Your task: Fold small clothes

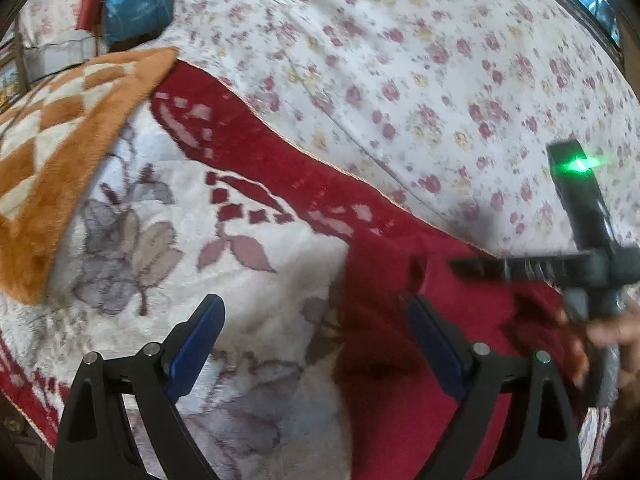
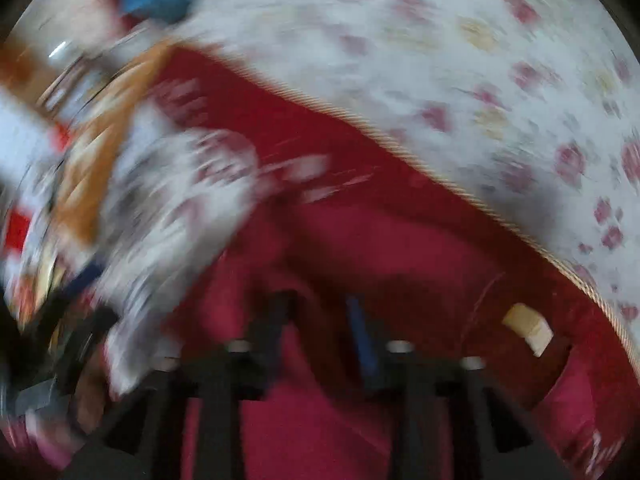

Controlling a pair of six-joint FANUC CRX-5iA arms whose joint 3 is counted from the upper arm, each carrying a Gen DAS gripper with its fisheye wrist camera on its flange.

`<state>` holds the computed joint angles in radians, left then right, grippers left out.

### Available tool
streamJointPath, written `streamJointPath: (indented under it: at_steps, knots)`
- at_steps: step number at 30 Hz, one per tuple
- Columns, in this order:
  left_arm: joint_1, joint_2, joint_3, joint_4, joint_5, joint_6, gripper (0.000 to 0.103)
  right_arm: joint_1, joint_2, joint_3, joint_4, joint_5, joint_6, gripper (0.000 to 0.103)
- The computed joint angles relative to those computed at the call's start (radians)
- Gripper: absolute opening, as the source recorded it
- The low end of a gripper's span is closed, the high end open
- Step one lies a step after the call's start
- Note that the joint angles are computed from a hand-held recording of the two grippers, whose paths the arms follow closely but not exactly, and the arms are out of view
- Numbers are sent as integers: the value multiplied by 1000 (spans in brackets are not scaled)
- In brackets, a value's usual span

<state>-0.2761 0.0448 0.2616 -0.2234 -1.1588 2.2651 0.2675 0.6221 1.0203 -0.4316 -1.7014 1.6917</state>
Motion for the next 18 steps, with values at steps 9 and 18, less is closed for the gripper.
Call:
streamJointPath:
  at_steps: [9,18]
  knots:
    - [-29,41,3,43,74,-50,92,-184,-299,-258,-120,152,111,80]
    - [-85,154,133,-44,52,-147,92,-297,-552,-635,47,337,246,91]
